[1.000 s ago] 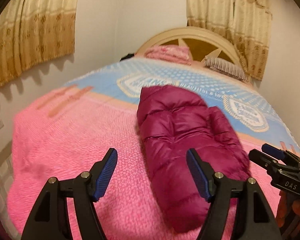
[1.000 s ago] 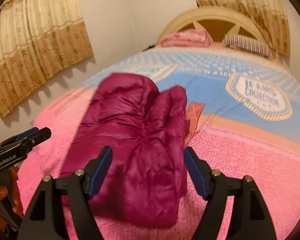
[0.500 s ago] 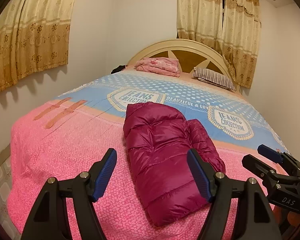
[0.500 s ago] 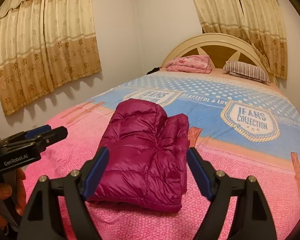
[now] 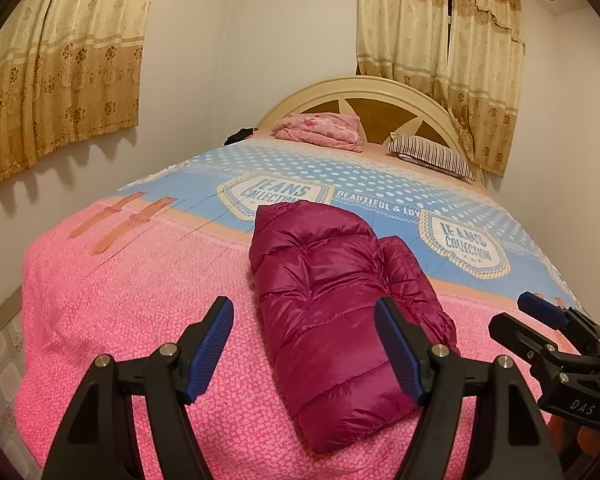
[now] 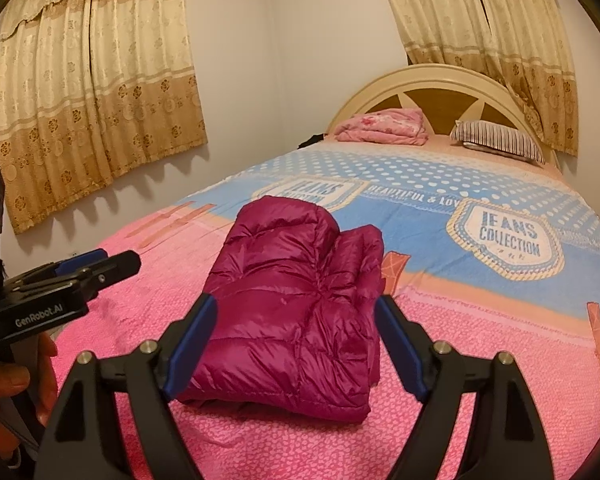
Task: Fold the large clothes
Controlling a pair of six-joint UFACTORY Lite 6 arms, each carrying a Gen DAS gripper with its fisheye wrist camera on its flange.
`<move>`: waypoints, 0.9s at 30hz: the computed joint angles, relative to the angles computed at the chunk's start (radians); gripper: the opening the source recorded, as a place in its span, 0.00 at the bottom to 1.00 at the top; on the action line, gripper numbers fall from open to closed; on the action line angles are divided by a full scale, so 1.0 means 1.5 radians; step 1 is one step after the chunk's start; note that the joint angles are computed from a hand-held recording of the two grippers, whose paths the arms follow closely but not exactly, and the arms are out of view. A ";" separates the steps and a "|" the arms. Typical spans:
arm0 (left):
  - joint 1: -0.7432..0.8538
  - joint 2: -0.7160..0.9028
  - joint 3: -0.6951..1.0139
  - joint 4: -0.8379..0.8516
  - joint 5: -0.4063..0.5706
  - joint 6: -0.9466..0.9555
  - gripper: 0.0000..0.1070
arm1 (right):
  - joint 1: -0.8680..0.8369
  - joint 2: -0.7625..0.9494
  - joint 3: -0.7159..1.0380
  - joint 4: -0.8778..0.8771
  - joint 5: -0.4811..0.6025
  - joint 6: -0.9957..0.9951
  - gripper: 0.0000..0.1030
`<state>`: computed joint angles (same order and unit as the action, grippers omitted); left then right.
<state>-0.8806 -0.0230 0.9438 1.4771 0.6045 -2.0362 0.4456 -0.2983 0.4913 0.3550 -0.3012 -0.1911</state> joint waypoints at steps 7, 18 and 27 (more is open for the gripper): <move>0.000 -0.001 -0.004 0.005 0.002 -0.007 0.69 | -0.003 0.004 -0.002 -0.017 -0.003 0.017 0.81; 0.001 0.003 -0.003 0.005 0.006 -0.011 0.69 | 0.007 0.008 -0.007 -0.015 -0.009 0.018 0.81; 0.000 0.009 -0.004 0.005 0.011 -0.017 0.69 | 0.012 0.017 0.001 -0.004 -0.008 0.009 0.81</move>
<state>-0.8812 -0.0091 0.9377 1.4849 0.6208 -2.0621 0.4638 -0.2721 0.4926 0.3495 -0.3131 -0.1772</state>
